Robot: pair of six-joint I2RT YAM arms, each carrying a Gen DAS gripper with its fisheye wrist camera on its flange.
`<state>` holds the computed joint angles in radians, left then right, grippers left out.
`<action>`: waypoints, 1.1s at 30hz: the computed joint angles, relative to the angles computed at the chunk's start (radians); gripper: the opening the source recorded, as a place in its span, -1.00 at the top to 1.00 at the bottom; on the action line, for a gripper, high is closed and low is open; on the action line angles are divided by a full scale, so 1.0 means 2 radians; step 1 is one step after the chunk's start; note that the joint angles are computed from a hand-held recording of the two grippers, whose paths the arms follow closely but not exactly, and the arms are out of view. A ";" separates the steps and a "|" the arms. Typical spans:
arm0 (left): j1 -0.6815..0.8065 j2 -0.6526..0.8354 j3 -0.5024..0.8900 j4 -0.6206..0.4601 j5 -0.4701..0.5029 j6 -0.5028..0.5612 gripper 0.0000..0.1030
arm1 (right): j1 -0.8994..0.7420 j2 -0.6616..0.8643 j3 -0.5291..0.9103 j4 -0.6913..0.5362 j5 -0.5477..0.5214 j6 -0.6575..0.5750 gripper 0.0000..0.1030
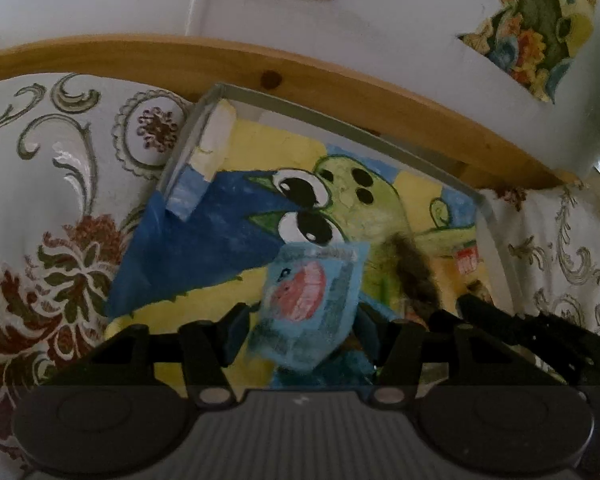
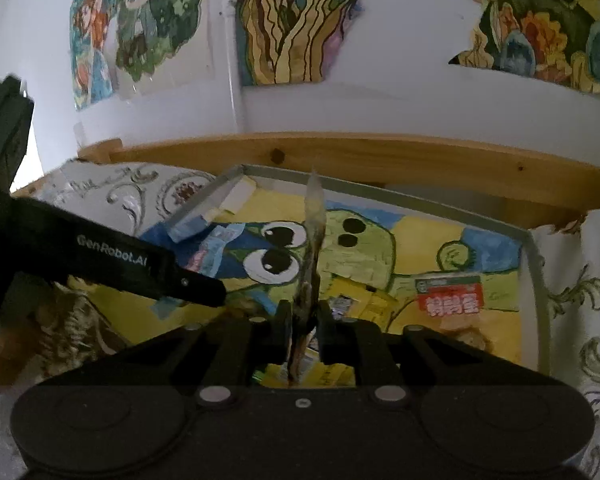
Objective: Organize snacks
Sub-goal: 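Carry the blue packet and fish snack into the grey tray and release both, then lift both open grippers from the tray and move back to the snack pile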
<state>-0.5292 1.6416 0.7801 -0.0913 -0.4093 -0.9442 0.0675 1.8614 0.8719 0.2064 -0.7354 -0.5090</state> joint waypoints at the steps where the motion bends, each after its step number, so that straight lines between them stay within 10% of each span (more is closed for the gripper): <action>1: -0.002 0.002 0.002 -0.001 -0.003 -0.003 -0.20 | 0.001 -0.001 -0.001 -0.004 0.009 -0.004 0.52; 12: -0.033 -0.045 -0.005 -0.017 -0.048 -0.015 -0.76 | -0.012 -0.031 -0.047 0.060 0.014 0.004 -0.46; 21: -0.116 -0.114 -0.004 -0.087 -0.178 -0.067 -0.99 | -0.056 -0.103 -0.113 0.134 -0.018 0.061 -0.94; 33: -0.318 -0.083 0.081 -0.422 -0.352 -0.373 -0.99 | -0.179 -0.303 -0.195 0.050 -0.145 0.043 -0.99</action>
